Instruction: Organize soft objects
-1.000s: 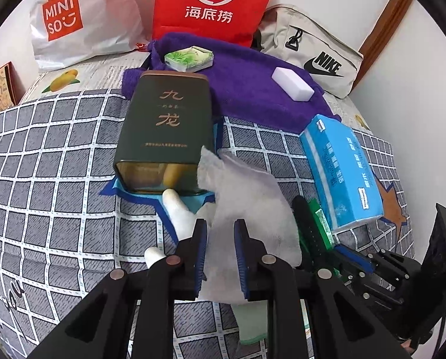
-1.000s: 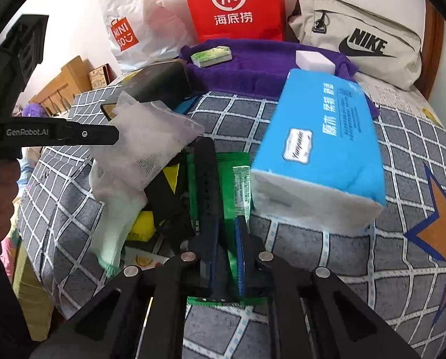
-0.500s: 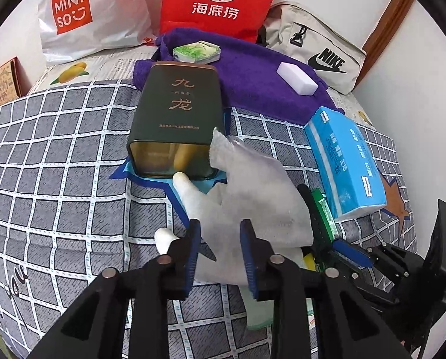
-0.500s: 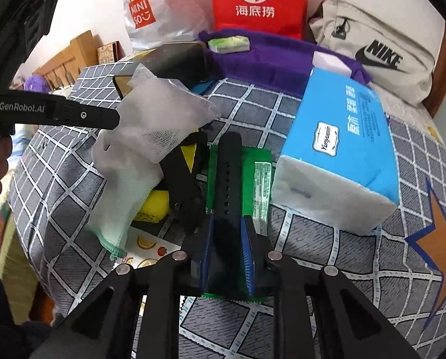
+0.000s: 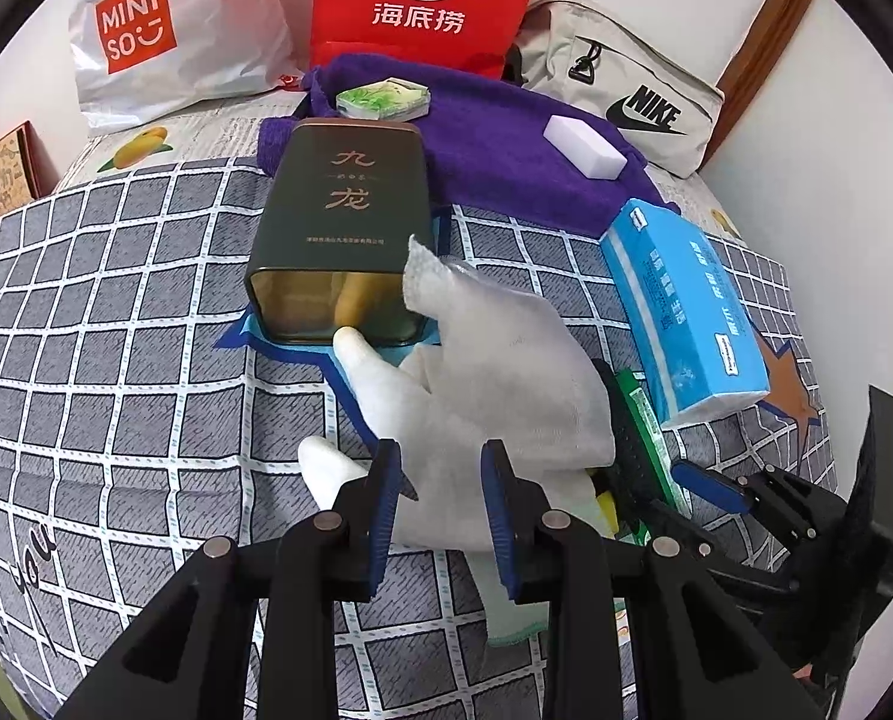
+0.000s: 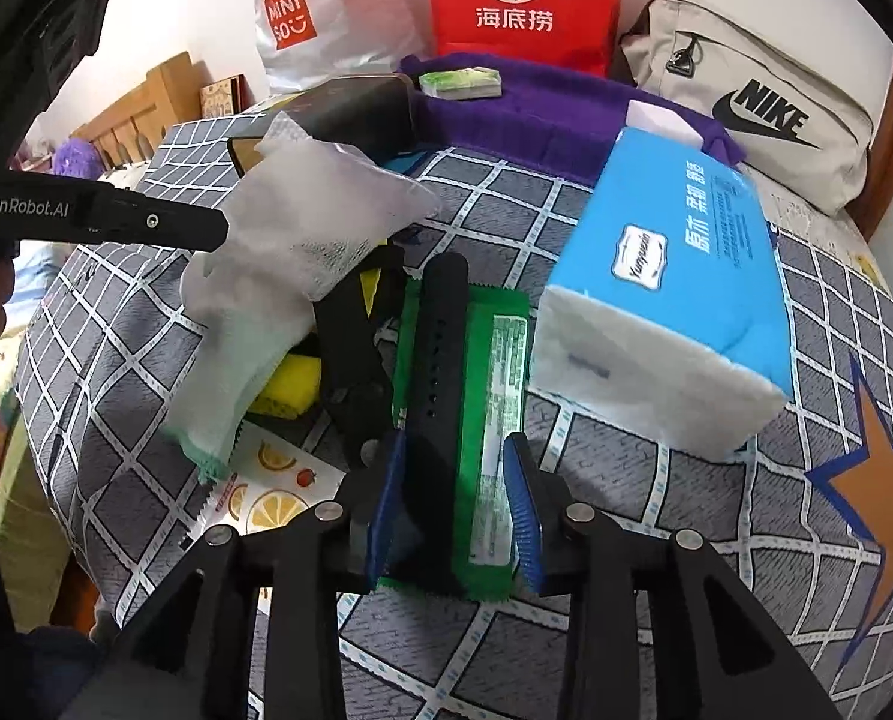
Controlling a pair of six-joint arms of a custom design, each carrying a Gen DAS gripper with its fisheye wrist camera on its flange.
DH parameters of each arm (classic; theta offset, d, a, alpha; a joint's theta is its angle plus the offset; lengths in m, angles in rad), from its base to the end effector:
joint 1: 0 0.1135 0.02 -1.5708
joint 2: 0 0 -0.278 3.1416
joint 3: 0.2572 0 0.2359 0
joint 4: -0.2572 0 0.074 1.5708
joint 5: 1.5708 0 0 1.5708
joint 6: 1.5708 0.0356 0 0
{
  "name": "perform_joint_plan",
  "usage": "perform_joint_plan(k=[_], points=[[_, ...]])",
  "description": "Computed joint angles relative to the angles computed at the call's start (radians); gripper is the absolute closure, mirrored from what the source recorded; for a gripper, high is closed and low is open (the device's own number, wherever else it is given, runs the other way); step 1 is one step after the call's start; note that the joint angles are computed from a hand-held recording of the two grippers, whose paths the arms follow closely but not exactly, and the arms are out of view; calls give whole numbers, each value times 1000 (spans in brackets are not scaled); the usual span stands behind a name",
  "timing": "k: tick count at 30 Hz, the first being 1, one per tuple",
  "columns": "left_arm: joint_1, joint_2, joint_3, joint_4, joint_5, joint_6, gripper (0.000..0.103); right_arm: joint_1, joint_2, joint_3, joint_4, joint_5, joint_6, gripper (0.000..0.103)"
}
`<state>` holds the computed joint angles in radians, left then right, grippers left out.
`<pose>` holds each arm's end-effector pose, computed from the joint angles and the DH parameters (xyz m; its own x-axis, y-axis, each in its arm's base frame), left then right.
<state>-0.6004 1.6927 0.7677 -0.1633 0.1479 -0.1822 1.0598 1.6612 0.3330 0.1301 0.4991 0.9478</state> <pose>0.2361 -0.1680 0.1466 -0.8303 0.3513 -0.4327 0.4726 0.8553 -0.2125 0.1110 0.1630 0.0853 -0.8185 -0.0018 -0.5745 -0.0272 0.9990 0.0356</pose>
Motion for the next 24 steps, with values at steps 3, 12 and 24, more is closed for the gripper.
perform_joint_plan(k=[3, 12, 24], points=[[-1, -3, -1, -3, -1, 2, 77, 39, 24, 36, -64, 39, 11, 65], [7, -12, -20, -6, -5, 6, 77, 101, 33, 54, -113, 37, 9, 62], [21, -39, -37, -15, -3, 11, 77, 90, 17, 17, -26, 42, 26, 68]])
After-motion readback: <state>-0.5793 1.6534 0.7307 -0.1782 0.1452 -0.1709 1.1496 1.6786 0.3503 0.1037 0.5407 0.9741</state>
